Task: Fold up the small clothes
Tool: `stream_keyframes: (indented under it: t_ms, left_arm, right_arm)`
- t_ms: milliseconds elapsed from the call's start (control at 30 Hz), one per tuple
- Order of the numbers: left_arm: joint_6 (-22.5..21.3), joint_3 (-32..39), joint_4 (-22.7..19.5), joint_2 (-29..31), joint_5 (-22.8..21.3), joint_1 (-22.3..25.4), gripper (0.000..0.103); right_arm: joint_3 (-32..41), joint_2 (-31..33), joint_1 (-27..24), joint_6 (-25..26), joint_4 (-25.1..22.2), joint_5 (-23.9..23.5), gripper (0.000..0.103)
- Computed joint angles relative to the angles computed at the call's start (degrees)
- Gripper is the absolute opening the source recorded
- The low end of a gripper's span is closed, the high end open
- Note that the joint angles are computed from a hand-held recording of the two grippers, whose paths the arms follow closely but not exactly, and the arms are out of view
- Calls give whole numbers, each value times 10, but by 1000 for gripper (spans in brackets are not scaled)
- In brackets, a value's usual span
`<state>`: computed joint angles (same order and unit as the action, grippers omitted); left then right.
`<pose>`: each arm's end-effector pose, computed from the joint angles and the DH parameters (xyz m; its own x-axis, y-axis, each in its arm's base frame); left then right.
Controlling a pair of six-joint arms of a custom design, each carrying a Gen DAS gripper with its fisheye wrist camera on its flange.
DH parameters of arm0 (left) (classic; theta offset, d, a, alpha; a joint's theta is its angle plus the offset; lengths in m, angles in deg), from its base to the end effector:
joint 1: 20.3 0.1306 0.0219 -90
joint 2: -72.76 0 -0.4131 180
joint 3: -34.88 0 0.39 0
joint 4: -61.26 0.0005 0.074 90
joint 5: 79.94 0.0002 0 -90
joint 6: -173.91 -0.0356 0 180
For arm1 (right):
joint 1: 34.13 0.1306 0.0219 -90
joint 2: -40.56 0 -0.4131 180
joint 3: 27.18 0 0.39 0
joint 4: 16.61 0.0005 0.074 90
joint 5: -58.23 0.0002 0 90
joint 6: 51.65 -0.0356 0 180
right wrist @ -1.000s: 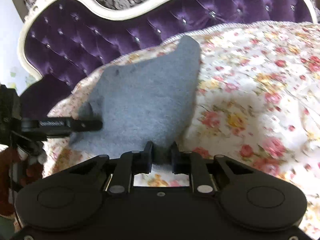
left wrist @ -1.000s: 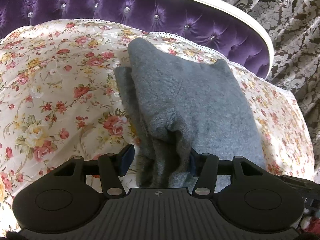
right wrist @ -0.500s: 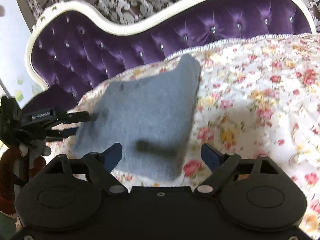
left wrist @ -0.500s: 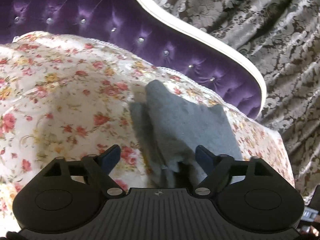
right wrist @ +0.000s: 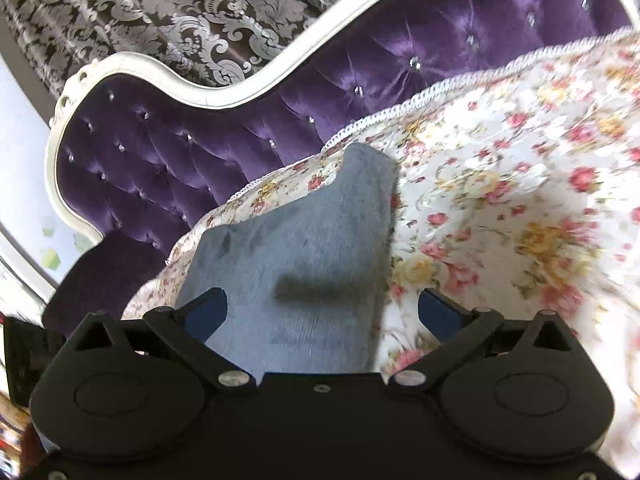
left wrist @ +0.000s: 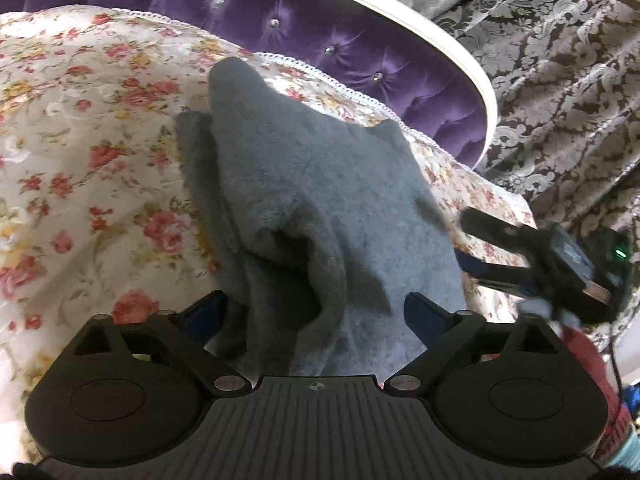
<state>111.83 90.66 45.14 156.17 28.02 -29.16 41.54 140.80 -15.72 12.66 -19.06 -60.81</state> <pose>0.3913 -0.0726 0.2854 -0.7754 -0.3299 -0.5384 0.0040 0.8501 -0.5266 0.4832 0.1785 0.2743 -0.7630 0.1455 -0.6298 -0.3632 0.7095 0.6039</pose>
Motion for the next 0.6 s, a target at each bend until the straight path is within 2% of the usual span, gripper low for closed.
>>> stream_keyframes:
  t_ms: [133, 200, 267, 333, 467, 500, 533, 567, 600]
  left_arm:
    - [13, 1, 31, 14, 11, 1, 99]
    - [30, -1, 52, 20, 16, 2, 102]
    - [40, -1, 71, 28, 15, -1, 102]
    - [35, 0, 86, 35, 14, -4, 102]
    - [14, -3, 90, 35, -5, -15, 99]
    - [10, -5, 93, 34, -8, -16, 80]
    - [12, -5, 94, 34, -5, -16, 67]
    - [25, -6, 98, 37, 9, -11, 44]
    - [50, -9, 108, 42, 41, -2, 34]
  right_arm:
    - [43, 53, -1, -16, -7, -44, 102]
    - [50, 71, 0, -22, 26, -59, 103]
    - [65, 86, 2, -19, 30, -74, 103]
    - [87, 104, 4, -18, 27, -95, 103]
    - [122, 126, 9, -9, 13, -106, 103]
    - [124, 127, 9, -10, 10, -108, 103]
    - [123, 126, 8, -12, 10, -113, 103]
    - [121, 126, 5, -14, 10, -120, 103]
    - [120, 124, 3, -13, 9, -126, 98]
